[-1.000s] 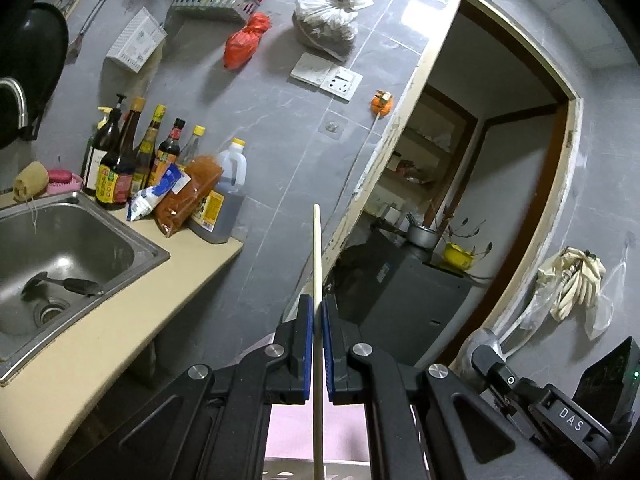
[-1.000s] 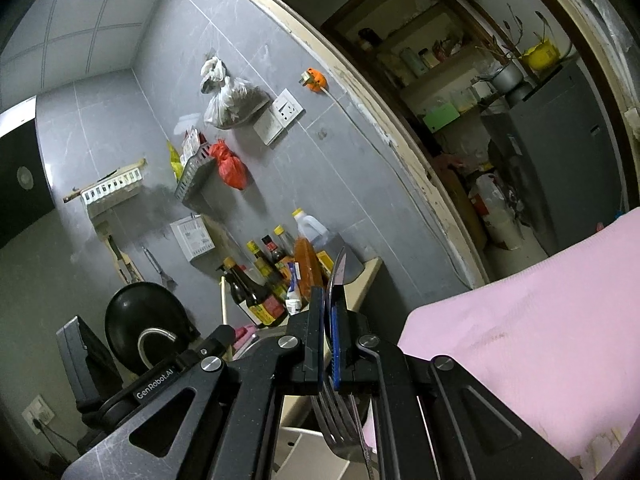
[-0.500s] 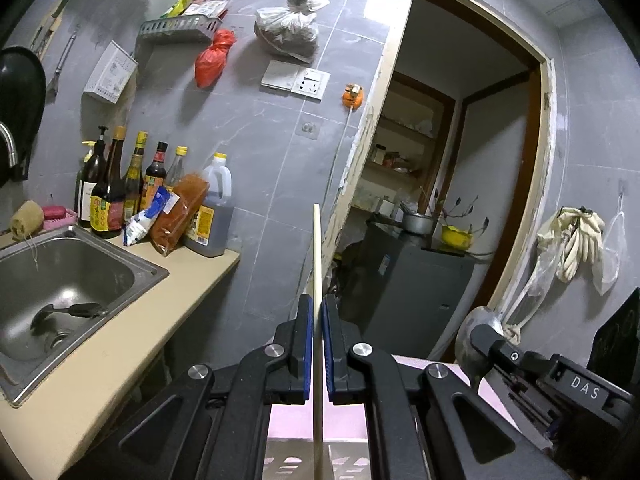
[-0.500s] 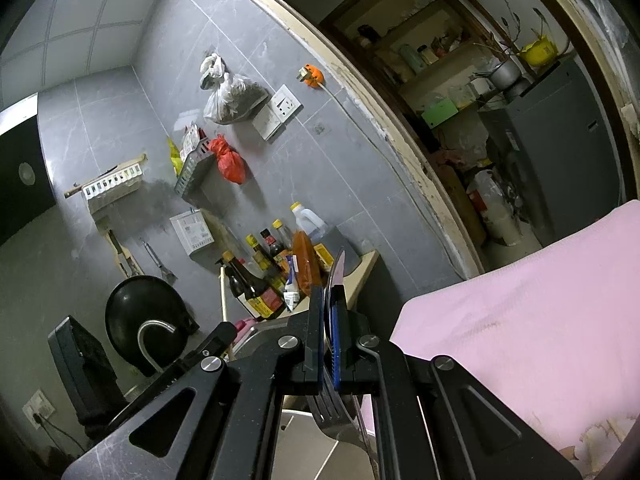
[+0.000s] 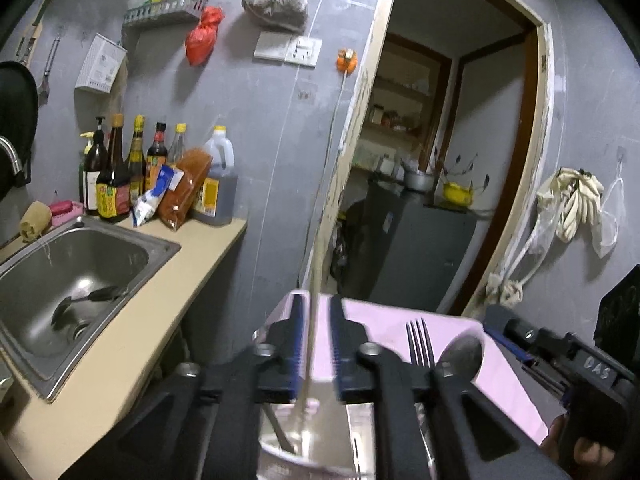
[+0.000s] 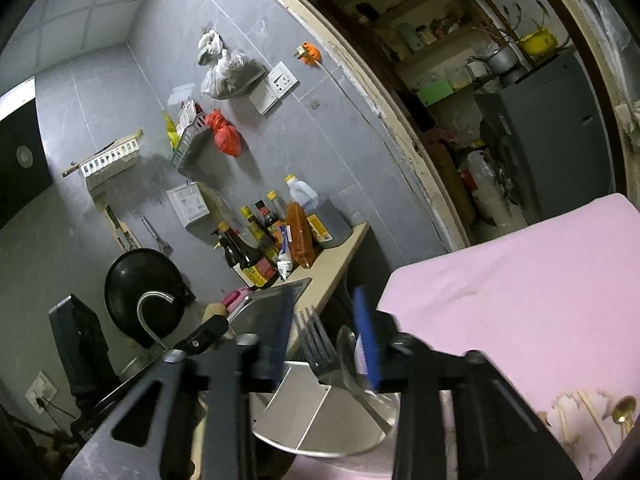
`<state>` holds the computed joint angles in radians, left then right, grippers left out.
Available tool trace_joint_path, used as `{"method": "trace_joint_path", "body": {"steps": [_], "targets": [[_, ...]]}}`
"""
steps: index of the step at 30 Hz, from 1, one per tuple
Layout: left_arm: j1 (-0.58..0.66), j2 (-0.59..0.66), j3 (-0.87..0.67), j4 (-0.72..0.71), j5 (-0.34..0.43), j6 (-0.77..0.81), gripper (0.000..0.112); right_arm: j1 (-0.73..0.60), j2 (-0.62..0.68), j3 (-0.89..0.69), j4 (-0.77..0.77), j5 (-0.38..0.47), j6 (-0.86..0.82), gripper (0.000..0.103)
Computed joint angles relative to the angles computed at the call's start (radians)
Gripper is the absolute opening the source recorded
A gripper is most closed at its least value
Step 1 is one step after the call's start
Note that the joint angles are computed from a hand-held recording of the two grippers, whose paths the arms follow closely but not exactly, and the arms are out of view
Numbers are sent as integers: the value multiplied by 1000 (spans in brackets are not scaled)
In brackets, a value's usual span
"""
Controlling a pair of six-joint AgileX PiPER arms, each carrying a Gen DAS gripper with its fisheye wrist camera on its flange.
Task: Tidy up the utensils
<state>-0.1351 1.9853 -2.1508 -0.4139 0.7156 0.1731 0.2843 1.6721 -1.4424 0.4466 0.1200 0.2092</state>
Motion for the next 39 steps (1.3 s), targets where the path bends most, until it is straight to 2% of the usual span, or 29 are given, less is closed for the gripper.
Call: {"method": "trace_joint_path", "body": {"steps": [1,3,5,8,10,13,17,21,25,29,34,39], "targets": [[5,-5,-2,-12,22,2,40,-1,-12,4,-47,13,45,31],[17,-34,34,-64,26,21,50,-3,-41,23,-100,27,92,31],[9,-54,41,-29,42,-13,53,-4,-71,28,-197,50,176,34],[-10,-74,22,27,72,-54,59,-7,-138,54,-380,87,336,51],[-24,-89,9,58,88,-90,74,-12,-176,54,-481,126,418,57],[-47,-111,-1,96,91,-146,86,-27,-255,76,-614,189,497,71],[-103,-141,-1,173,78,-215,96,-52,-342,91,-733,279,537,84],[-180,-186,54,265,18,-275,101,-82,-425,102,-831,380,539,94],[-260,-214,93,365,-14,-335,102,-118,-469,79,-829,461,470,95],[-343,-232,129,457,-34,-391,102,-179,-519,77,-763,516,347,100],[-434,-262,223,586,-77,-473,102,-290,-562,114,-632,539,205,100],[-488,-267,290,612,-75,-515,102,-412,-591,170,-486,560,61,100]]}}
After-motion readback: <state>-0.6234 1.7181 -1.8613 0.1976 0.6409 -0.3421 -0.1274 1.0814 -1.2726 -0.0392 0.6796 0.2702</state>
